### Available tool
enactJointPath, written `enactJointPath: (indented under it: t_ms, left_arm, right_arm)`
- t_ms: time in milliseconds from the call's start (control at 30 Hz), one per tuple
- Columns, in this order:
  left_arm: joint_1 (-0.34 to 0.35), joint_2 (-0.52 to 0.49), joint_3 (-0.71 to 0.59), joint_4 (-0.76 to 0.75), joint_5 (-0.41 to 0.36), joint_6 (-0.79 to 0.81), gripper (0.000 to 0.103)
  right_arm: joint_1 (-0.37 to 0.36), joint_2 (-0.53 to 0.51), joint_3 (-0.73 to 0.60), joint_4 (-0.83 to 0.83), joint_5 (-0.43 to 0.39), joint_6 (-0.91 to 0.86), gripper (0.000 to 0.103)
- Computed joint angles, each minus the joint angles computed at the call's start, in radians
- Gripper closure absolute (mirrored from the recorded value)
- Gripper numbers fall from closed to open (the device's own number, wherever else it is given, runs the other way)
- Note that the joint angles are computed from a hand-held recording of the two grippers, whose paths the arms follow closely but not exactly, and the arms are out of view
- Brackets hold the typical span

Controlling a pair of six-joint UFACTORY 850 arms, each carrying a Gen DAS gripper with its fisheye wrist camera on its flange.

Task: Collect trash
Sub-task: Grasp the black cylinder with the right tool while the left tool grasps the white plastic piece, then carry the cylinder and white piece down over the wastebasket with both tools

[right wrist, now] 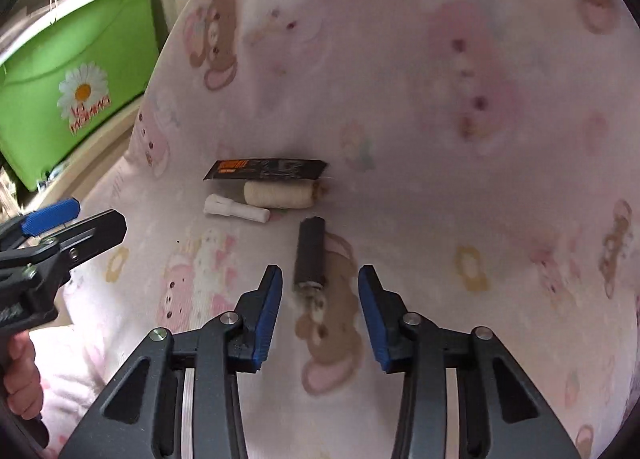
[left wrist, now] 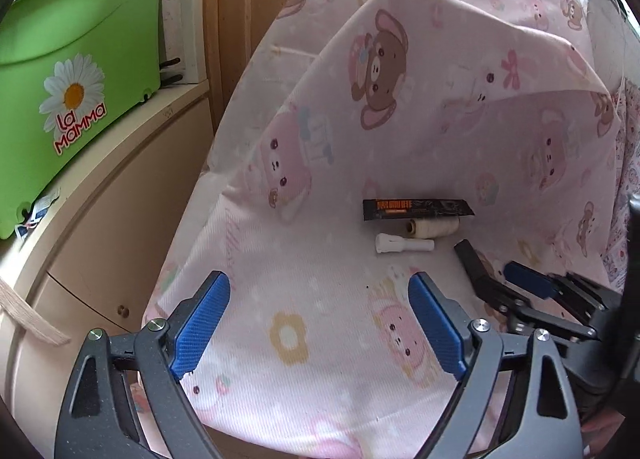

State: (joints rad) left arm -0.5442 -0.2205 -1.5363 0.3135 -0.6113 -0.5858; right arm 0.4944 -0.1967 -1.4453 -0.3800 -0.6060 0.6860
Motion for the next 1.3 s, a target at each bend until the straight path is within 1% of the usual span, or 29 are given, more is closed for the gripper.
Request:
enactJointPath:
  t_ms: [67, 100, 133, 200, 233, 333, 433, 533, 633, 767, 900, 933, 1000, 1033, 1067, 1133, 1167, 1233, 1300]
  left_arm:
    - [-0.001, -0.007, -0.008, -0.004, -0.009, 0.015, 0.015]
    - [0.000, -0.011, -0.011, -0.005, -0.012, 0.020, 0.015]
    - [0.001, -0.012, -0.012, -0.011, -0.011, 0.027, 0.015]
    - [0.005, -0.016, -0.016, -0.032, -0.011, 0.046, 0.015]
    - [0.006, -0.018, -0.017, -0.043, -0.011, 0.054, 0.015]
    - [0.011, -0.021, -0.022, -0.099, -0.009, 0.100, 0.015]
    - [0.013, -0.036, -0.036, -0.177, -0.014, 0.175, 0.015]
    - [0.006, -0.067, -0.065, -0.223, -0.022, 0.225, 0.015]
    - [-0.015, -0.122, -0.121, -0.207, -0.037, 0.233, 0.015]
    - [-0.033, -0.206, -0.213, -0.221, -0.077, 0.258, 0.015]
    - [-0.052, -0.246, -0.259, -0.126, -0.077, 0.193, 0.015]
    - [-0.059, -0.257, -0.271, -0.085, -0.085, 0.169, 0.018]
    - [-0.071, -0.282, -0.300, -0.015, -0.121, 0.117, 0.034]
    - [-0.072, -0.287, -0.306, -0.008, -0.127, 0.106, 0.040]
    - [-0.070, -0.285, -0.305, -0.032, -0.115, 0.121, 0.044]
    - [-0.074, -0.296, -0.323, -0.017, -0.134, 0.113, 0.044]
    - [-0.074, -0.299, -0.326, -0.007, -0.138, 0.097, 0.050]
    - [-0.066, -0.291, -0.319, -0.041, -0.127, 0.090, 0.052]
    - [-0.059, -0.263, -0.284, -0.057, -0.098, 0.076, 0.053]
  right_arm:
    - [-0.010, -0.033, -0.032, 0.079, 0.003, -0.090, 0.065]
    - [-0.008, -0.042, -0.041, 0.070, 0.001, -0.087, 0.066]
    - [-0.006, -0.049, -0.050, 0.055, -0.002, -0.079, 0.069]
    - [-0.009, -0.062, -0.065, 0.059, -0.007, -0.079, 0.082]
    - [-0.010, -0.062, -0.064, 0.048, -0.005, -0.058, 0.090]
    - [-0.017, -0.035, -0.034, 0.041, 0.024, -0.025, 0.092]
    - [-0.020, 0.023, 0.023, 0.014, 0.057, 0.031, 0.093]
    - [-0.006, 0.097, 0.089, -0.105, 0.067, 0.153, 0.093]
    - [0.017, 0.140, 0.125, -0.225, 0.050, 0.266, 0.092]
    - [0.020, 0.169, 0.151, -0.298, 0.017, 0.296, 0.092]
    - [0.007, 0.212, 0.202, -0.327, 0.009, 0.323, 0.092]
    - [0.002, 0.217, 0.209, -0.324, 0.015, 0.328, 0.092]
    - [-0.007, 0.223, 0.221, -0.320, 0.025, 0.338, 0.092]
    - [-0.008, 0.221, 0.221, -0.325, 0.021, 0.344, 0.092]
    - [-0.011, 0.226, 0.227, -0.330, 0.013, 0.347, 0.092]
    - [-0.014, 0.229, 0.233, -0.340, 0.017, 0.361, 0.092]
    - [-0.016, 0.234, 0.237, -0.341, 0.022, 0.366, 0.092]
    - [-0.016, 0.239, 0.240, -0.351, 0.021, 0.379, 0.092]
    - [-0.011, 0.254, 0.251, -0.371, 0.014, 0.392, 0.092]
